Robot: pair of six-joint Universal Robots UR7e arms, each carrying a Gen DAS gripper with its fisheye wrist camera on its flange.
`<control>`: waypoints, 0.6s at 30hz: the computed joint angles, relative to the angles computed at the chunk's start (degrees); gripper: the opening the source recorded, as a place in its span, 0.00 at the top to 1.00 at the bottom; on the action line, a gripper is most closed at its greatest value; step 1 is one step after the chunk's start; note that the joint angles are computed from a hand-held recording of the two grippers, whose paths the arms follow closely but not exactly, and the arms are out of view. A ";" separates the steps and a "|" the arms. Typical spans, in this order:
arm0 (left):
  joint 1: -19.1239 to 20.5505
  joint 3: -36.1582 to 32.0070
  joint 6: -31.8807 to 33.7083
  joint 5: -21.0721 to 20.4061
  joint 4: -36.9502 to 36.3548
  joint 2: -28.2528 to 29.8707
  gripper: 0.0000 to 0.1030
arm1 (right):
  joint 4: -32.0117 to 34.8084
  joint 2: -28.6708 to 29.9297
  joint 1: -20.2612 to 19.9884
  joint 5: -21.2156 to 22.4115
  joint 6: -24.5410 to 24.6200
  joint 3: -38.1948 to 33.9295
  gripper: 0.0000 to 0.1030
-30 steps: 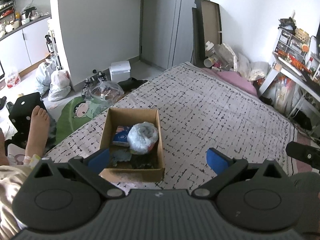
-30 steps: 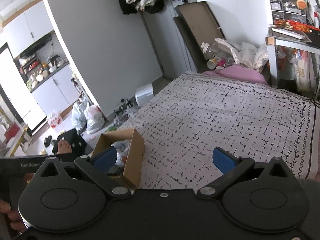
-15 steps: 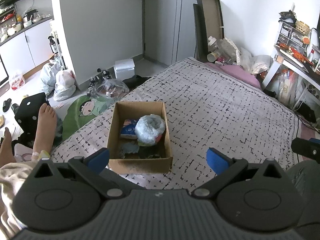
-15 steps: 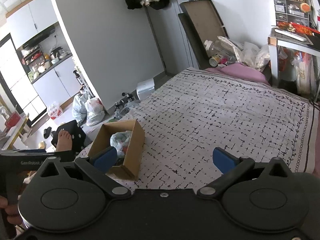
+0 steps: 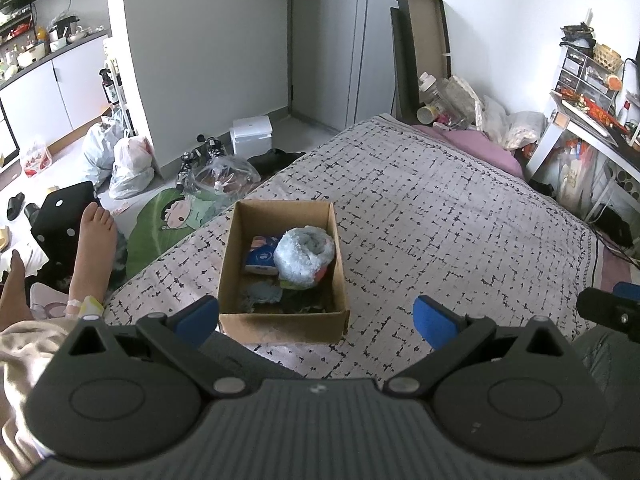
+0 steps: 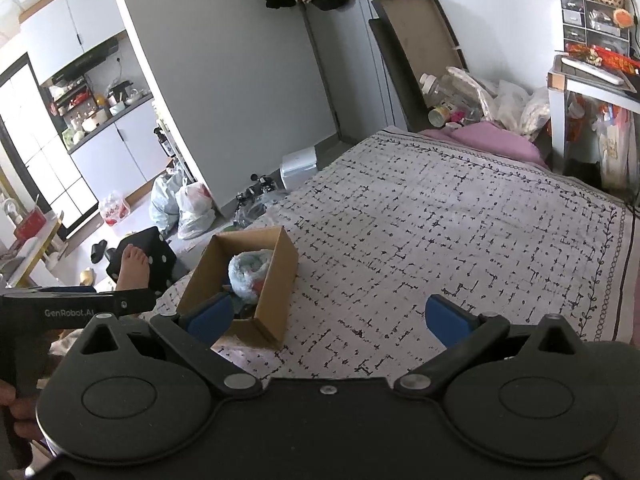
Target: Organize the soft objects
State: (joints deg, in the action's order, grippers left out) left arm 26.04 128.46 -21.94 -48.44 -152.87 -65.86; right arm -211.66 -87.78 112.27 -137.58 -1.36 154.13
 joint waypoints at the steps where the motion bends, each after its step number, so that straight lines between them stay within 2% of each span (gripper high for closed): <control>1: 0.06 0.00 -0.03 -0.08 0.05 -0.04 0.00 | 0.36 -0.14 -0.04 -0.07 0.15 -0.06 0.00; 18: 0.76 -0.09 -0.57 -0.02 0.40 0.18 0.01 | 1.51 0.83 -0.47 -0.92 0.70 -0.51 0.00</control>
